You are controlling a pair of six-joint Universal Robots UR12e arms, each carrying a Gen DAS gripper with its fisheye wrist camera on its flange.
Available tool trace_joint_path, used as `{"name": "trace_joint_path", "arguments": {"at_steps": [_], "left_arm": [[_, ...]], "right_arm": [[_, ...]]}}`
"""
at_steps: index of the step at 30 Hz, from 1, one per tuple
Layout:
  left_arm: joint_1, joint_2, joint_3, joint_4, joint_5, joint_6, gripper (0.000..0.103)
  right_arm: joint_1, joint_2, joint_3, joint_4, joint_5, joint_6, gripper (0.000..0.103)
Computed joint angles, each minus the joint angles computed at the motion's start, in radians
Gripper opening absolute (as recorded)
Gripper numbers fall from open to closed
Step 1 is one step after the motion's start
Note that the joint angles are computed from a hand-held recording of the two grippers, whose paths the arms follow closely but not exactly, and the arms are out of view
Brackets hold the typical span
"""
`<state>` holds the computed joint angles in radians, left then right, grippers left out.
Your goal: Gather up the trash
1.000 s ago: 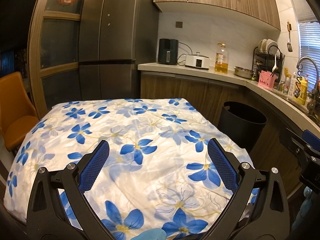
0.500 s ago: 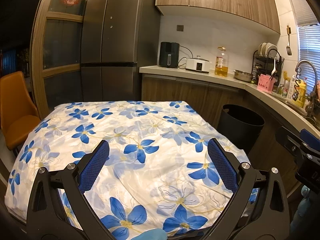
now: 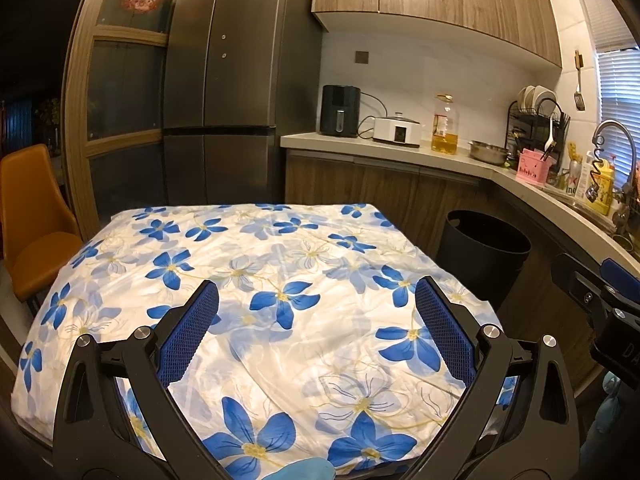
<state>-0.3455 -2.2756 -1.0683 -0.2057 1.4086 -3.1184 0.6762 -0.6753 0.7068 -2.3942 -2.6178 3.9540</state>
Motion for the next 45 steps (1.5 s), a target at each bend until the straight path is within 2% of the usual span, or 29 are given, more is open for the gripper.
{"name": "trace_joint_path", "arguments": {"at_steps": [45], "left_arm": [[0.002,0.001,0.007,0.001,-0.002,0.002,0.097]], "right_arm": [[0.002,0.009,-0.018,-0.012,-0.011,-0.014,0.097]]}}
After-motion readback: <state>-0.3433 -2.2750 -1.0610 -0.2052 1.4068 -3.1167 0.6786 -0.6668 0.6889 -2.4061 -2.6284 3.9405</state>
